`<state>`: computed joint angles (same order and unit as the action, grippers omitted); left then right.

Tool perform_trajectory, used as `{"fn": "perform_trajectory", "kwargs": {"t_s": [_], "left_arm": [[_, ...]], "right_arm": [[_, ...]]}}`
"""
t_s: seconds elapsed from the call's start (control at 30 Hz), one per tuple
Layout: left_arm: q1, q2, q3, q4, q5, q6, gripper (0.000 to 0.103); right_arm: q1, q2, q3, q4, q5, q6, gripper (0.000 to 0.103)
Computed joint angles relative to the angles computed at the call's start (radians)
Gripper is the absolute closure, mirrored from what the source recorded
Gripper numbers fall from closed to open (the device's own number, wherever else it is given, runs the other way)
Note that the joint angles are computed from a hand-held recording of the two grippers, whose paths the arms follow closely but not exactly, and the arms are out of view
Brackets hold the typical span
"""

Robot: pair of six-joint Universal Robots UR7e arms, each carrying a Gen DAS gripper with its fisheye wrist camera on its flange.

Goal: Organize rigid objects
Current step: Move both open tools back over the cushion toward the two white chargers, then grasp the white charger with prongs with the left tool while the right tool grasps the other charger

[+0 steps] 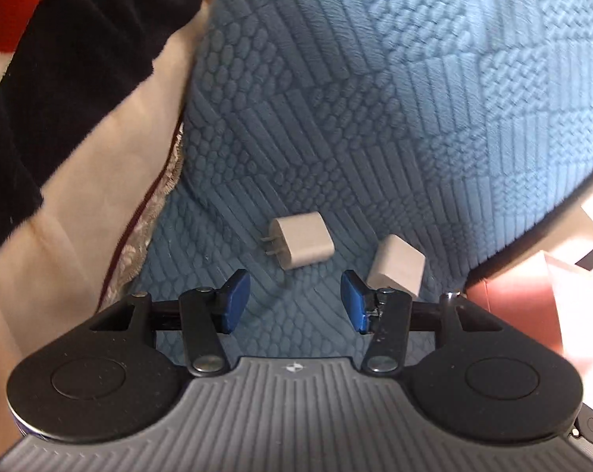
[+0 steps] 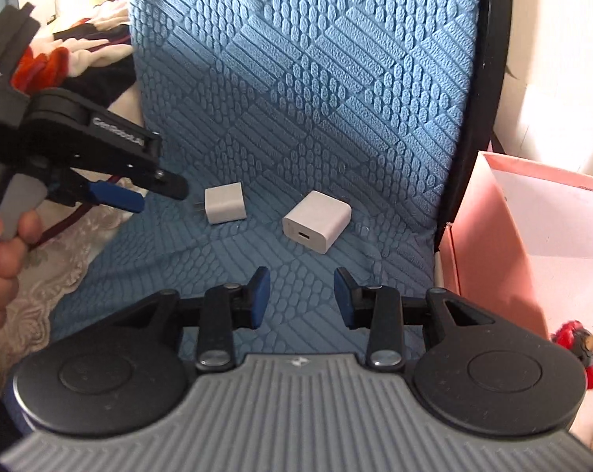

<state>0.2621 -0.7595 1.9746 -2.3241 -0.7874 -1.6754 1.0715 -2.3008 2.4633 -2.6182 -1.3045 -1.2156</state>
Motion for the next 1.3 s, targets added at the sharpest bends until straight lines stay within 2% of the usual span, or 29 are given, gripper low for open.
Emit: {"fn": "perform_trajectory", "kwargs": {"t_s": [0.23,0.3,0.37,0.47,0.57,0.67,0.77,0.97,1.03,1.1,1.2,1.3], "left_arm": [[0.065,-0.013,0.002,0.012,0.000,0.056,0.046],[0.082,-0.013,0.021,-0.053,-0.006,0.063,0.046],[0.098,-0.006,0.049,-0.172,-0.022,0.096,0.046],[0.111,0.021,0.039,-0.219,-0.021,0.139,0.046],[0.112,0.044,0.021,-0.225,0.007,0.183,0.046],[0.110,0.056,0.018,-0.251,0.027,0.223,0.046],[0.121,0.068,0.019,-0.291,0.028,0.253,0.046],[0.140,0.083,0.010,-0.314,0.034,0.284,0.046],[0.146,0.087,0.010,-0.335,0.028,0.304,0.046],[0.152,0.099,0.004,-0.361,0.026,0.335,0.047],[0.156,0.116,-0.014,-0.360,0.029,0.360,0.047],[0.156,0.125,-0.018,-0.361,0.034,0.347,0.047]], "right_arm": [[0.089,0.155,-0.042,-0.122,-0.077,0.013,0.064],[0.105,0.187,-0.060,-0.116,-0.082,0.008,0.064],[0.124,0.216,-0.074,-0.106,-0.096,0.013,0.064],[0.167,0.283,-0.084,-0.166,-0.150,0.023,0.064],[0.205,0.370,-0.095,-0.257,-0.198,0.012,0.049],[0.220,0.433,-0.110,-0.307,-0.210,0.030,0.044],[0.235,0.477,-0.112,-0.366,-0.227,0.045,0.032],[0.223,0.548,-0.146,-0.386,-0.231,0.093,0.032],[0.217,0.558,-0.169,-0.331,-0.246,0.118,0.033],[0.212,0.556,-0.172,-0.322,-0.249,0.127,0.038],[0.231,0.550,-0.161,-0.354,-0.289,0.114,0.038],[0.246,0.530,-0.160,-0.333,-0.304,0.125,0.039]]}}
